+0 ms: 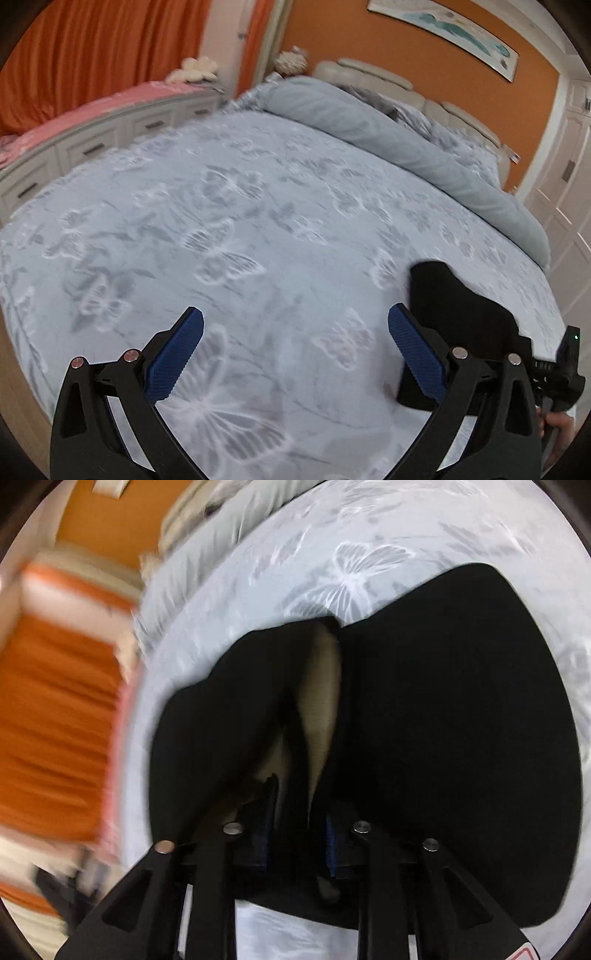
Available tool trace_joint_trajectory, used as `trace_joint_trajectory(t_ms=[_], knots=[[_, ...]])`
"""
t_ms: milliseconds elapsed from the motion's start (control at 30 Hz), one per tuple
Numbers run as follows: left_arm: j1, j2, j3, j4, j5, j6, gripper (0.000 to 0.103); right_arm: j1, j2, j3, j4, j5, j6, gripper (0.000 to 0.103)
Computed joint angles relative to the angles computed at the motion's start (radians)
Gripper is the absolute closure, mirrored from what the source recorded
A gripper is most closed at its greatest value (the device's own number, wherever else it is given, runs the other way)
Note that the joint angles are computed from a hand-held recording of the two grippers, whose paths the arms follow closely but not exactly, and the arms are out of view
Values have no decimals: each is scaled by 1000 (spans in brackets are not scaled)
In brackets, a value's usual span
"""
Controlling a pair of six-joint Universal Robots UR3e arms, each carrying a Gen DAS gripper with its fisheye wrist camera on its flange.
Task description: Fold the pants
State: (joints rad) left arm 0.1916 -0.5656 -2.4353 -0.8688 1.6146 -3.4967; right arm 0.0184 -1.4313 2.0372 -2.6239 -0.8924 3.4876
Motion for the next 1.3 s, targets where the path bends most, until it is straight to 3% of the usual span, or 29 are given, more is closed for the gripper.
trace_joint_trajectory(t_ms=[33, 67, 100, 167, 233, 367, 467, 567, 667, 733, 767, 800, 900, 1033, 1100, 1133, 1200, 1300], knots=[[-67, -61, 4, 52, 45, -33, 5, 6, -26, -18, 38, -15, -8, 62], [-152, -135, 15, 111, 106, -70, 5, 16, -56, -27, 49, -41, -26, 36], [-220, -195, 26, 154, 157, -97, 5, 34, -87, -25, 32, -83, -38, 22], [-348, -302, 53, 225, 252, -148, 5, 52, -111, -29, 30, -105, -75, 19], [-424, -376, 75, 262, 301, -173, 5, 30, -97, -31, 62, -19, -101, 19], [-499, -463, 111, 290, 332, -199, 5, -78, -146, 105, -57, 140, -19, 19], [-531, -513, 131, 313, 333, -198, 5, -165, -237, 182, -95, 231, -25, 19], [-549, -564, 149, 333, 311, -191, 5, -111, -277, 97, 71, 115, -160, 18], [-561, -610, 170, 342, 281, -192, 5, 3, -180, -17, 182, -54, -206, 18], [-572, -648, 189, 349, 258, -195, 5, 41, -115, -37, 185, -101, -222, 20], [-579, -666, 199, 350, 255, -202, 5, 79, -91, -31, 119, -136, -208, 46], [-583, -681, 208, 351, 247, -204, 5, 114, -64, -57, 104, -157, -241, 87], [-600, -730, 238, 354, 241, -221, 5, 76, -94, -65, 119, -75, -243, 89], [-623, -766, 266, 366, 239, -242, 5, -70, -373, -23, 261, 19, -348, 89], [-643, -799, 286, 373, 247, -241, 5, -143, -483, 13, 351, -17, -425, 88], [-653, -817, 296, 374, 252, -242, 5, -167, -501, 28, 398, -85, -463, 88], [-664, -861, 320, 371, 236, -239, 5, -195, -428, 67, 411, -162, -491, 87], [-659, -900, 342, 362, 184, -243, 5, -247, -398, 141, 395, -142, -539, 86]])
